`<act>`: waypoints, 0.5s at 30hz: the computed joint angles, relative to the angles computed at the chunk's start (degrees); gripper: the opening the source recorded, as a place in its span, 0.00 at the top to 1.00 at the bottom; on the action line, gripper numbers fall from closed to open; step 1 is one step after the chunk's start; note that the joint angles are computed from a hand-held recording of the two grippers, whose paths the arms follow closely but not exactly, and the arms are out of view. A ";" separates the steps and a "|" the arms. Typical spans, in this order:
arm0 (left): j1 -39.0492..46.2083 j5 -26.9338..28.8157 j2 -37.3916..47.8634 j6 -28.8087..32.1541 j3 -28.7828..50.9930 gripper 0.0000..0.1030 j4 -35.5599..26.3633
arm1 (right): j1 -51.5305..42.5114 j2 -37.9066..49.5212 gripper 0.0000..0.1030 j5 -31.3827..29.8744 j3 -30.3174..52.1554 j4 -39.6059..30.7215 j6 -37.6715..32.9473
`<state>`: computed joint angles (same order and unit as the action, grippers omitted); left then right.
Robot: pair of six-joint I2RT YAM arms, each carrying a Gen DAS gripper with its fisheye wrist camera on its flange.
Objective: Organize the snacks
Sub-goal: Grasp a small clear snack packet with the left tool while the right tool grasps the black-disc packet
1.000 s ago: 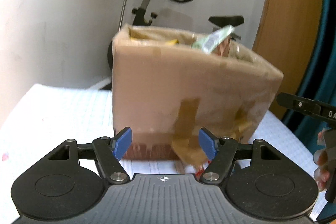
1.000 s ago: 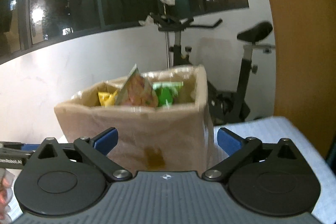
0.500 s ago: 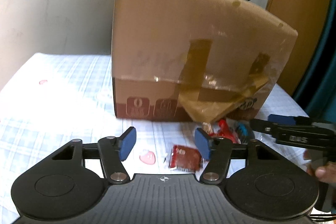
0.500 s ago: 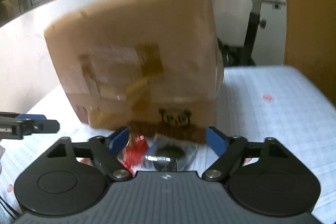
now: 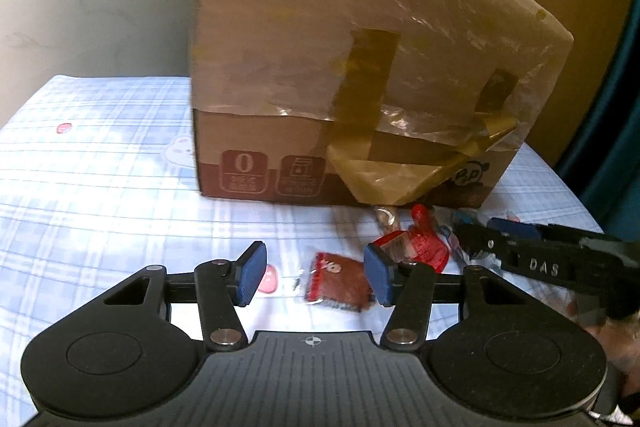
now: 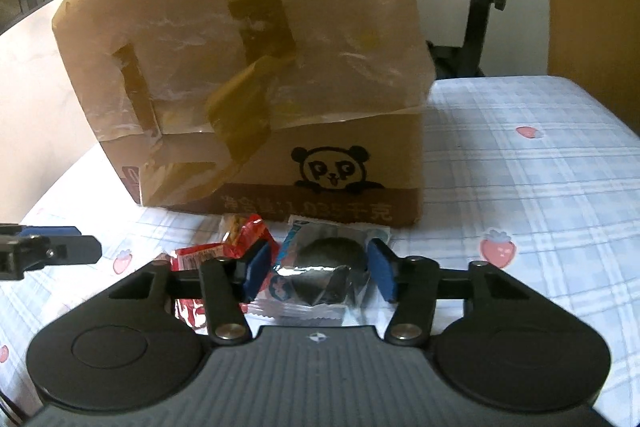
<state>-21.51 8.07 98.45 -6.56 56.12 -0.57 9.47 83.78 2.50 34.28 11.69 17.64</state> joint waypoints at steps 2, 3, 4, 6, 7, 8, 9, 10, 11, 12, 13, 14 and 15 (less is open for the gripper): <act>-0.68 0.30 1.20 -0.30 1.40 0.46 -0.51 | 0.44 -1.12 0.52 1.28 -0.54 -0.70 -0.33; -1.14 0.36 2.17 -0.50 2.41 0.46 -0.78 | 0.70 -1.45 0.52 2.00 -0.62 -1.04 -0.62; -1.51 0.37 2.99 -0.65 3.12 0.48 -0.80 | 0.99 -1.83 0.52 2.90 -0.90 -1.17 -0.99; -2.31 0.35 5.00 -0.96 4.95 0.50 -0.78 | 1.35 -2.45 0.52 4.49 -2.17 -0.07 -1.53; -2.81 0.17 6.21 -1.07 6.08 0.53 -0.75 | 1.30 -2.54 0.52 4.67 -2.84 0.92 -1.38; -3.23 -0.23 7.20 -1.13 7.09 0.54 -0.85 | 1.05 -2.69 0.52 4.30 -3.65 2.01 -1.03; -3.69 -0.81 8.11 -1.25 8.01 0.55 -0.85 | 0.84 -2.73 0.52 4.05 -4.34 3.06 -0.57; -4.17 -1.47 9.03 -1.43 8.91 0.55 -0.69 | 0.69 -2.86 0.52 3.91 -4.86 3.82 -0.37; -4.48 -1.55 9.67 -1.55 9.50 0.55 -0.31 | 0.74 -2.82 0.52 3.98 -5.26 4.57 -0.32; -4.75 -1.04 10.42 -1.47 10.14 0.55 0.29 | 0.85 -2.68 0.52 4.09 -5.53 5.28 -0.34; -5.15 -0.85 11.12 -1.23 10.90 0.55 0.43 | 0.74 -2.67 0.52 3.97 -5.74 5.71 -0.42; -5.66 -1.08 11.87 -0.82 11.76 0.55 0.20 | 0.66 -2.67 0.52 3.84 -5.84 5.94 -0.34; -6.26 -1.65 12.81 -0.40 12.86 0.55 -0.29 | 0.53 -2.55 0.52 3.63 -5.84 6.14 -0.23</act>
